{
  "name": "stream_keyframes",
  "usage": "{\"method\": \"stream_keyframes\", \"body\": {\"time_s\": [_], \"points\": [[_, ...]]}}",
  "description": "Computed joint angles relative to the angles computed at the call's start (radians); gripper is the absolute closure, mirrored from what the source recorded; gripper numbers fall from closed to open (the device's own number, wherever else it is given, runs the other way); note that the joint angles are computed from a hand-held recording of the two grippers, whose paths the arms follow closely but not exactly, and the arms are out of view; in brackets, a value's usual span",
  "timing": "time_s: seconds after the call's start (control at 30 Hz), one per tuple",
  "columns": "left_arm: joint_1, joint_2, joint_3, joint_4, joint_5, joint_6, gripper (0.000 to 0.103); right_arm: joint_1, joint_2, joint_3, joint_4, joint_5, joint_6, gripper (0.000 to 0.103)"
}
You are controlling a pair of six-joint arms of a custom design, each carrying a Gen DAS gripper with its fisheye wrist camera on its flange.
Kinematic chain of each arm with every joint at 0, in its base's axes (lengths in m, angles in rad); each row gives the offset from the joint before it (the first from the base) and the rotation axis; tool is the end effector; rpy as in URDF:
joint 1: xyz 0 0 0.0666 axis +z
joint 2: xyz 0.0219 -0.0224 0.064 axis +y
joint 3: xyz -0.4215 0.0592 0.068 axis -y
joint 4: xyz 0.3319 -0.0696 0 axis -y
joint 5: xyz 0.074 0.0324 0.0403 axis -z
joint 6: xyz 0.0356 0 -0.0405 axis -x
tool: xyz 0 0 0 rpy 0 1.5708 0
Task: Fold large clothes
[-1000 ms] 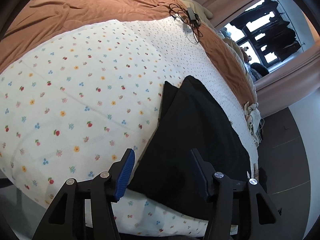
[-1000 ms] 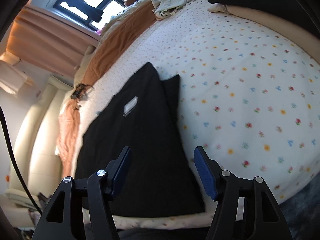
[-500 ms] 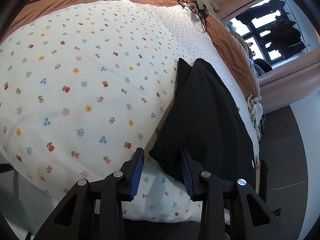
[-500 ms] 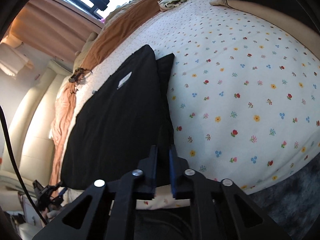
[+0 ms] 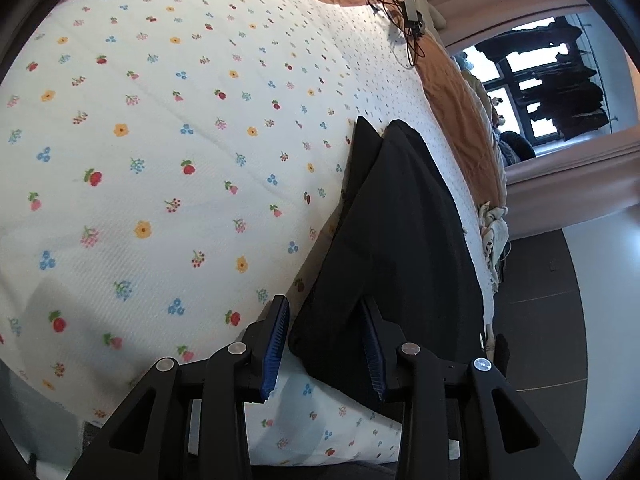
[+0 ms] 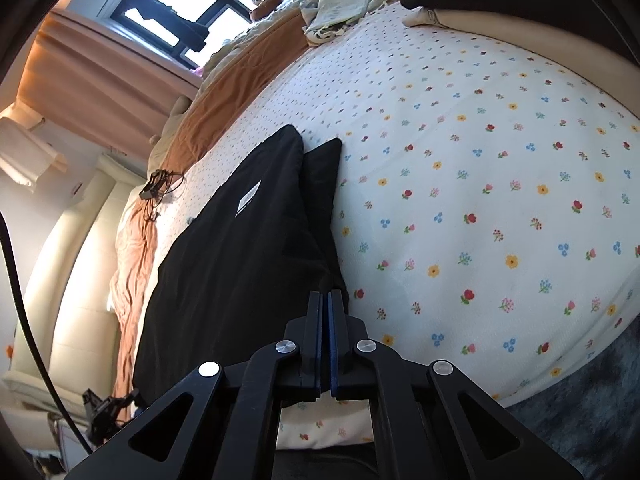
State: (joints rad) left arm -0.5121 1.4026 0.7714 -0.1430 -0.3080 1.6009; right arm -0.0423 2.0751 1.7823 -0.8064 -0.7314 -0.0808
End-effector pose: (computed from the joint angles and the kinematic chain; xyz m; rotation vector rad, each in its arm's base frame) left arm 0.3218 -0.1690 0.2861 -1.3793 1.9750 -0.6971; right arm 0.6488 -0.0041 0.2814 -0.0765 2.5323 0.9775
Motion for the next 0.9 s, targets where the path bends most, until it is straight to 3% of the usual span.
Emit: {"method": "stream_keyframes", "body": {"time_s": [0.13, 0.2, 0.27, 0.3, 0.43, 0.6, 0.8, 0.9], "points": [[0.027, 0.028, -0.005, 0.070, 0.018, -0.022, 0.066, -0.009, 0.016, 0.039, -0.090, -0.002, 0.024, 0.098], [0.034, 0.036, 0.004, 0.075, 0.024, -0.035, 0.066, -0.016, 0.015, 0.040, -0.111, 0.003, 0.030, 0.087], [0.032, 0.038, 0.009, 0.072, 0.018, -0.042, 0.074, -0.027, 0.000, 0.019, -0.107, 0.013, 0.036, 0.045], [0.030, 0.036, 0.011, 0.068, 0.019, -0.050, 0.084, -0.033, -0.010, 0.002, -0.090, 0.011, 0.031, 0.039], [0.001, 0.015, -0.012, 0.106, -0.023, -0.044, 0.091, -0.052, -0.008, -0.012, -0.129, -0.035, 0.056, 0.037], [-0.042, -0.023, -0.016, 0.100, -0.062, -0.025, 0.092, -0.047, 0.012, -0.035, -0.186, -0.092, 0.094, 0.037], [-0.064, -0.046, -0.001, 0.066, -0.072, -0.018, 0.092, -0.022, 0.028, -0.056, -0.113, -0.149, 0.033, 0.037], [-0.066, -0.059, -0.005, 0.061, -0.070, -0.015, 0.092, -0.012, 0.037, -0.066, -0.033, -0.181, -0.050, 0.037]]}}
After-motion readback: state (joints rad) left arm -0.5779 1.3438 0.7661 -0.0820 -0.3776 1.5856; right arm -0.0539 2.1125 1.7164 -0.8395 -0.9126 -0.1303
